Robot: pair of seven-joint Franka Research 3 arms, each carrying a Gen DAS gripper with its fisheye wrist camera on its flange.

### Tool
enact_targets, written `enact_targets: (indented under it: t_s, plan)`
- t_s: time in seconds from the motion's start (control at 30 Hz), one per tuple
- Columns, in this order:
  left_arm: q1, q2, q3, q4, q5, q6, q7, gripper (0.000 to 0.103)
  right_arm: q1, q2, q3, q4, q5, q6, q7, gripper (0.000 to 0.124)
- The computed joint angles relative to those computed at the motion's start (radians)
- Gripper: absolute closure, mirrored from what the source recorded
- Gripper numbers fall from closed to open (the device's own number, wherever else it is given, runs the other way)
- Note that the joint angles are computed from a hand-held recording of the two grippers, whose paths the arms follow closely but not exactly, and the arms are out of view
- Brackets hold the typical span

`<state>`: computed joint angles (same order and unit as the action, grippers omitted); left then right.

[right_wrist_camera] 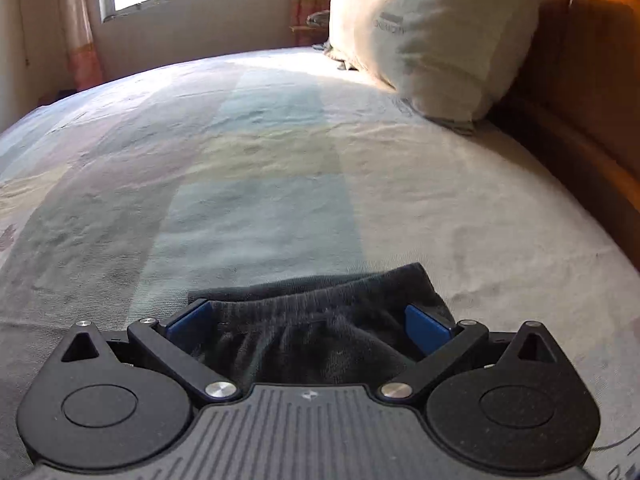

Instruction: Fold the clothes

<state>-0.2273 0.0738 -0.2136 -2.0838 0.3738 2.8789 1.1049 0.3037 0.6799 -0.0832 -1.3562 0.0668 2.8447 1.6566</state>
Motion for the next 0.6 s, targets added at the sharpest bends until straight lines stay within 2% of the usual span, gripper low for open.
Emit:
enact_targets:
  t_s: [0.07, 0.13, 0.27, 0.37, 0.5, 0.6]
  plan:
    - [-0.006, -0.015, 0.009, -0.008, 0.051, 0.009, -0.054, 0.012, -0.022, 0.013, 0.024, 0.025, 0.028, -0.025, -0.005, 0.021]
    - [-0.006, -0.031, 0.015, -0.021, 0.101, 0.031, -0.112, 0.01, -0.019, -0.012, 0.021, 0.014, 0.039, -0.045, 0.016, 0.021]
    - [0.007, -0.062, 0.029, -0.041, 0.294, 0.104, -0.329, 0.007, 0.017, -0.17, -0.001, -0.171, 0.012, -0.022, 0.048, 0.021]
    - [0.013, -0.081, 0.016, -0.023, 0.457, 0.056, -0.448, 0.006, 0.07, -0.308, -0.046, -0.324, -0.076, -0.056, 0.129, 0.021]
    - [0.009, -0.113, -0.018, -0.01, 0.655, -0.037, -0.547, 0.001, 0.114, -0.492, -0.074, -0.551, -0.232, -0.022, 0.308, 0.021]
    - [0.013, -0.139, -0.036, -0.024, 0.795, -0.02, -0.66, 0.001, 0.109, -0.595, -0.051, -0.668, -0.292, -0.02, 0.408, 0.021]
